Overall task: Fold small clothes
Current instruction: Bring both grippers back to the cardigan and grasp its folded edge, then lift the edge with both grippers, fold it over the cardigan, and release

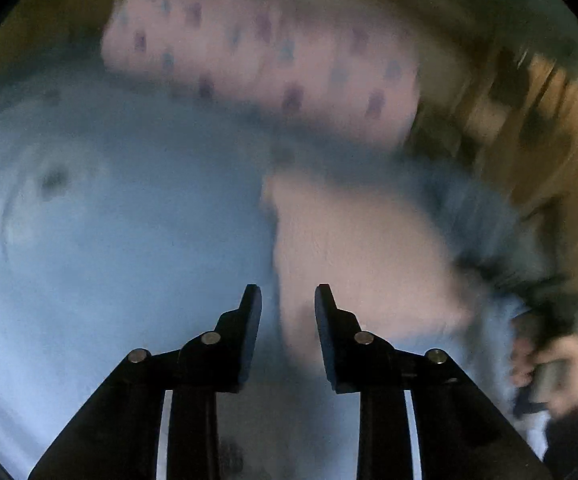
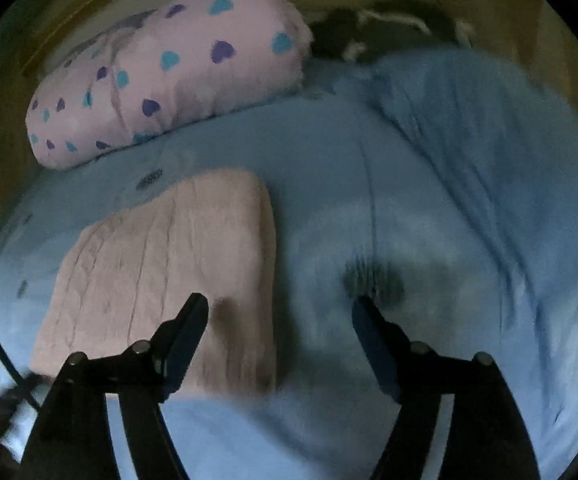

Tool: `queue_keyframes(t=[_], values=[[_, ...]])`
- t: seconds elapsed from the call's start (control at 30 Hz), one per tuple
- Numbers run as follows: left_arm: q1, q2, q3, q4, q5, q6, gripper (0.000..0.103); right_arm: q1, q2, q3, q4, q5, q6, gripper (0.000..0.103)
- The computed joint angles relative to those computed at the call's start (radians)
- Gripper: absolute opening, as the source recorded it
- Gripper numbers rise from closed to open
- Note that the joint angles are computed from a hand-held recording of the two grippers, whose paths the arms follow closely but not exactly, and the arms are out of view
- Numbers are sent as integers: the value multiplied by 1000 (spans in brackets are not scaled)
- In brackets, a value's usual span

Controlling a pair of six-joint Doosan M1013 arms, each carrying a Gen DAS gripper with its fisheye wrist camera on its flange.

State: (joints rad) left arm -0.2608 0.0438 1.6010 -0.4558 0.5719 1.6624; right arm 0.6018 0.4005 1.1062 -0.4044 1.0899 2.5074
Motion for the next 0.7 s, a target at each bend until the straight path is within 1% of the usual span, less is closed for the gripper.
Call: queue_keyframes(t=[0.03, 0.07, 0.1, 0.13, 0.17, 0.2, 0.23, 0.27, 0.3, 0.33, 0.37, 0.4, 0.43, 0.47, 0.5, 0.53, 0.57, 0.6, 0.63, 0.67, 0.7], values=[[9, 4, -2, -93, -35, 103, 6, -19, 27, -42, 44, 16, -44, 79], [18, 23, -23, -163, -18, 192, 3, -37, 60, -86, 79, 42, -68, 83], [26, 56, -62, -206, 52, 238, 0, -53, 97, -138, 102, 80, -72, 85], [33, 83, -89, -237, 107, 266, 0, -72, 139, -190, 126, 110, -57, 85], [30, 106, -107, -243, 137, 283, 0, -89, 159, -213, 159, 107, -41, 85], [18, 131, -123, -197, 159, 273, 0, -103, 167, -218, 195, 94, -25, 85], [7, 147, -130, -144, 180, 241, 0, -122, 170, -216, 256, 58, -13, 83], [-2, 161, -125, -117, 193, 224, 0, -132, 165, -203, 292, 21, -19, 56], [-9, 155, -96, -122, 153, 249, 0, -141, 150, -179, 328, -36, -36, 30], [-16, 146, -80, -104, 115, 267, 0, -139, 141, -170, 310, -58, -36, 8], [-28, 144, -81, -40, 110, 246, 0, -134, 132, -161, 282, -83, -49, 7], [-33, 145, -87, -1, 118, 211, 0, -122, 116, -144, 208, -125, -46, 7], [-30, 144, -87, 6, 125, 185, 0, -114, 96, -109, 140, -184, -6, 7], [-31, 141, -78, 16, 115, 162, 0, -115, 86, -93, 125, -210, 26, 7], [-40, 139, -68, 54, 91, 134, 0, -119, 93, -105, 142, -184, 45, 7], [-52, 133, -62, 103, 75, 100, 0, -122, 120, -139, 170, -106, 33, 7], [-63, 130, -61, 150, 68, 67, 0, -118, 144, -176, 163, -33, 23, 7], [-68, 131, -65, 173, 68, 50, 0, -107, 160, -193, 123, 5, 18, 7], [-67, 129, -61, 169, 64, 47, 0, -96, 166, -195, 74, 18, 19, 7], [-60, 130, -59, 140, 60, 57, 0, -89, 171, -198, 33, 24, 21, 9], [-49, 129, -55, 90, 57, 84, 0, -85, 175, -207, 20, 41, 22, 12]])
